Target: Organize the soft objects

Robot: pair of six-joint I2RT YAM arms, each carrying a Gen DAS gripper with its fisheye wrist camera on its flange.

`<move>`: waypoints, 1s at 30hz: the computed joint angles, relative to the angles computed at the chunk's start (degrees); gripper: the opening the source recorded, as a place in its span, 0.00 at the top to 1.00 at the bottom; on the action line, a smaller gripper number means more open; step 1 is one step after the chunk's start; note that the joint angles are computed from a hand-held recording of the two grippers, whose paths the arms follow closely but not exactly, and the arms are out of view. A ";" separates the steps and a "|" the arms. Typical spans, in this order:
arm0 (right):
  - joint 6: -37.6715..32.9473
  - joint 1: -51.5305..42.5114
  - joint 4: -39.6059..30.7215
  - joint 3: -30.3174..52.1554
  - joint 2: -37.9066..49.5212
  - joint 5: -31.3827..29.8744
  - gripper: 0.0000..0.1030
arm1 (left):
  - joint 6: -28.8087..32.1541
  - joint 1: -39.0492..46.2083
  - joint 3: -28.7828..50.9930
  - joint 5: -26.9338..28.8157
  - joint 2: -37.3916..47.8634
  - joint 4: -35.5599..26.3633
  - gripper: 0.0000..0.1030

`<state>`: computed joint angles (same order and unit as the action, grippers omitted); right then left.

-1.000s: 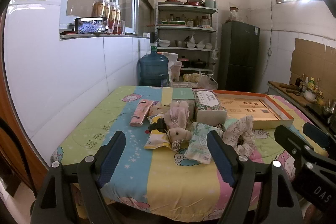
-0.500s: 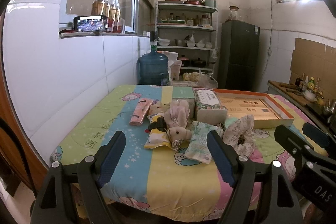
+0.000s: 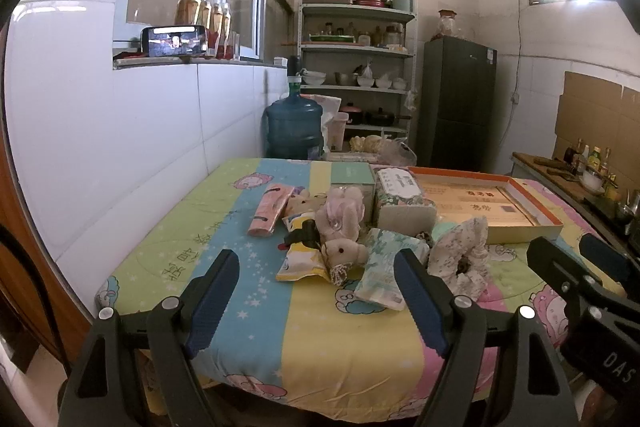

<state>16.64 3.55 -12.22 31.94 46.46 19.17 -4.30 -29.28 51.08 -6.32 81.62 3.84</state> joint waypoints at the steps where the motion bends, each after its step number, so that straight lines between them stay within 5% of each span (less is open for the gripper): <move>1: -0.03 -0.06 0.26 -0.05 0.22 -0.07 0.17 | 0.00 0.01 0.03 -0.01 0.02 -0.03 0.22; 20: -0.16 -4.61 2.16 -1.42 2.54 -4.68 0.17 | -0.49 2.28 0.91 2.40 3.39 1.18 0.22; 30: -2.52 -9.41 9.97 -2.41 13.09 -11.21 0.17 | 0.12 3.81 3.54 8.33 10.19 2.28 0.22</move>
<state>14.12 -5.86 -2.25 29.53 59.55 7.96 -4.19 -25.47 54.62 2.01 91.81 6.12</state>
